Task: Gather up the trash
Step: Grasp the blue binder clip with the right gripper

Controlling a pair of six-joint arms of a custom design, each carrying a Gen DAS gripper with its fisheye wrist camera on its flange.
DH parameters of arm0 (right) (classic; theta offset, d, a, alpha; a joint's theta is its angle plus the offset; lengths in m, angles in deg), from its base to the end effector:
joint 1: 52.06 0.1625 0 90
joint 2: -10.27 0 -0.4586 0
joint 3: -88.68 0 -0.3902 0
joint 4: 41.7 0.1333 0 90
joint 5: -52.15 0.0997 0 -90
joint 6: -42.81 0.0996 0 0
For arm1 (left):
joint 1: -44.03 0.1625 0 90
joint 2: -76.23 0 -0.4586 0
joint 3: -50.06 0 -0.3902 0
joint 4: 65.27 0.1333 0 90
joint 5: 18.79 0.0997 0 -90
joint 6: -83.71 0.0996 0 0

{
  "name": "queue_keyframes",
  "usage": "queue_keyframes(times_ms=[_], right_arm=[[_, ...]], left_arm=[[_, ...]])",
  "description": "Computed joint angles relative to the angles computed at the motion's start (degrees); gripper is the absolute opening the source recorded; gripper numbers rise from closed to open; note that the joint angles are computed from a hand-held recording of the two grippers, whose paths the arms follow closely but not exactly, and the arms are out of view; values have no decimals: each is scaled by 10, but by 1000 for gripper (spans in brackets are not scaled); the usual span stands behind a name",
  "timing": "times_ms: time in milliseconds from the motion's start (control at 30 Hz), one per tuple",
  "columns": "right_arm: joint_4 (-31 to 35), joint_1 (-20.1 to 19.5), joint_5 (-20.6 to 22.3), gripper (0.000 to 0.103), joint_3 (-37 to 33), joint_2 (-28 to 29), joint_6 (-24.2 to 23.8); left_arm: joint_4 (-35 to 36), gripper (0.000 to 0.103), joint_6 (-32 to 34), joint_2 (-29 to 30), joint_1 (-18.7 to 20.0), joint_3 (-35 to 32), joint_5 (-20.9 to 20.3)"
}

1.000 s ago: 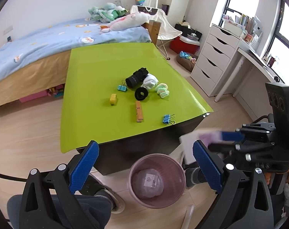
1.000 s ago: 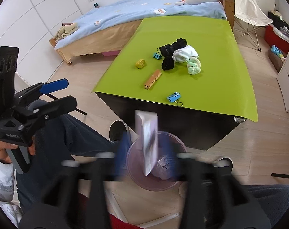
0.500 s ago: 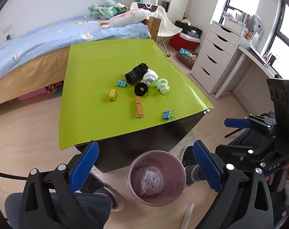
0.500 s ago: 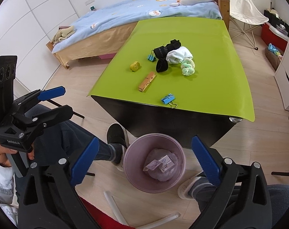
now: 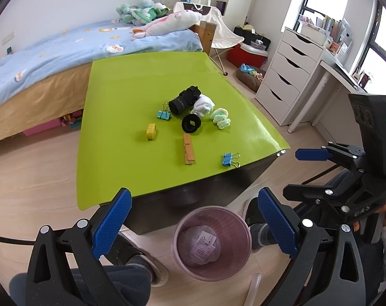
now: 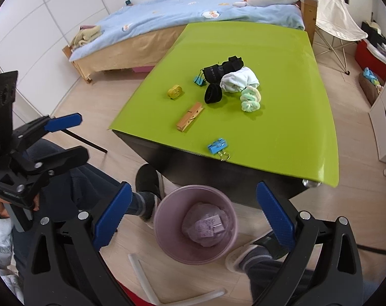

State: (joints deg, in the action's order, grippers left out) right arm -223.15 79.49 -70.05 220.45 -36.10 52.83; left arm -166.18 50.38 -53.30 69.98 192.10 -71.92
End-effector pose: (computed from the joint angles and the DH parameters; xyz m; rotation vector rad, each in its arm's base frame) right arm 0.3623 -0.2879 0.0322 0.6794 -2.5549 0.4577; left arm -0.0832 -0.2552 0.3493 0.7072 2.5284 -0.6331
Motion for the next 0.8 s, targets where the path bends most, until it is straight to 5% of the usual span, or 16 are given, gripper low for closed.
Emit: queue_keyframes(times_ms=[567,800], right_arm=[[125,-65,-9,96,-100,54,-179],[175,-77,-9,61,-121,68,-212]], left_arm=[[-58,95,45,24,51,0,-8],[-73,95,55,28,62,1,-13]])
